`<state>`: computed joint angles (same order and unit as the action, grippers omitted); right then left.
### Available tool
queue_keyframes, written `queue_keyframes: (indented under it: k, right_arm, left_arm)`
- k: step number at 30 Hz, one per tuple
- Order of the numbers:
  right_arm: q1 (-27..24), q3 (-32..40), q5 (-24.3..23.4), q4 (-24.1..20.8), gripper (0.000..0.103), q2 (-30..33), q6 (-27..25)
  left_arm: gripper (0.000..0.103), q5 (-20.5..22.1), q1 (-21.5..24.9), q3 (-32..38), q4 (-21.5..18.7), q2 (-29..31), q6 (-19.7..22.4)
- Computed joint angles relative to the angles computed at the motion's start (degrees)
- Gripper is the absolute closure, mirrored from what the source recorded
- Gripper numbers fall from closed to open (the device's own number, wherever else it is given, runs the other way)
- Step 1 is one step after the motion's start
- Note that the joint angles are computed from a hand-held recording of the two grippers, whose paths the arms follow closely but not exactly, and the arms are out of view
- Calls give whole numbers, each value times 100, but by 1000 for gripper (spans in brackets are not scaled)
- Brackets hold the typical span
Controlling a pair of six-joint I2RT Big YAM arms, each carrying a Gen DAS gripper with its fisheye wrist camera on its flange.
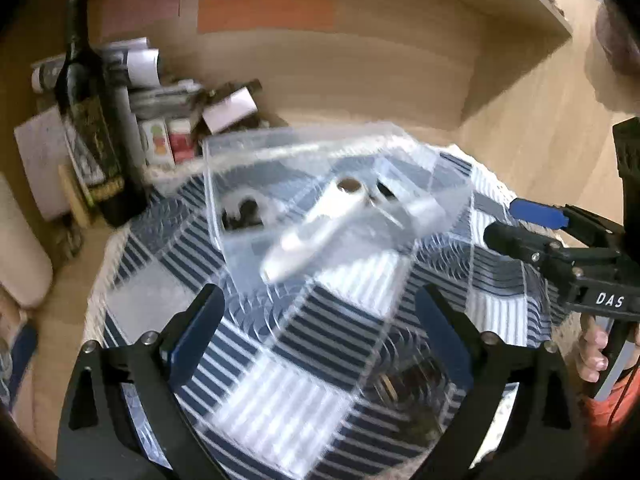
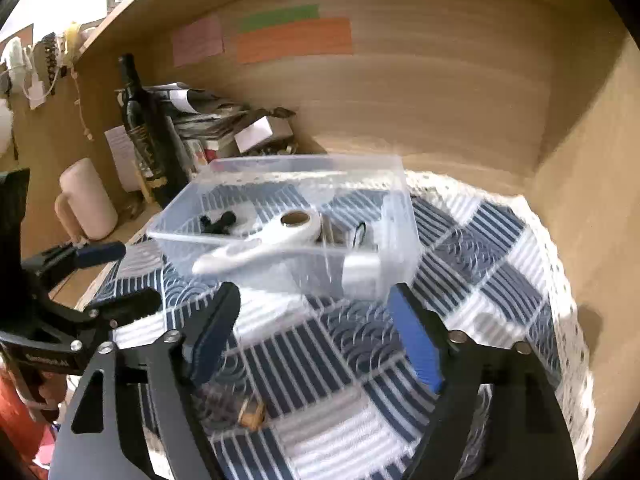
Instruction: Organize rigid objects
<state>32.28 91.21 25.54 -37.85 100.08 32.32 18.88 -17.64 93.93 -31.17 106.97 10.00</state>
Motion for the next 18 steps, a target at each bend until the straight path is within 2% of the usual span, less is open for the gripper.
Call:
queue_keyframes:
  k: [6,14,16,17,18]
  right_arm:
    - [183,-751,-4,377,25,-354,501]
    - [299,-1100,-21,346,25,-434,772]
    - [334,-1077,-15,282,25,-381,783]
    - [349,-1063,-35,272,25,-351,784]
    - [360,-1042,-64,272,25,-316,770]
  left_arm:
    - [6,-35,-102,-790,238,-361,-50]
    - [7,-164,-260,-1469,558,-575,-23]
    - [15,-168,-276,-1582,640,-597,-3]
    - [23,-86,-268,-1592,583,-583,75]
    - [26,14,-255,-1591,519,-563,164]
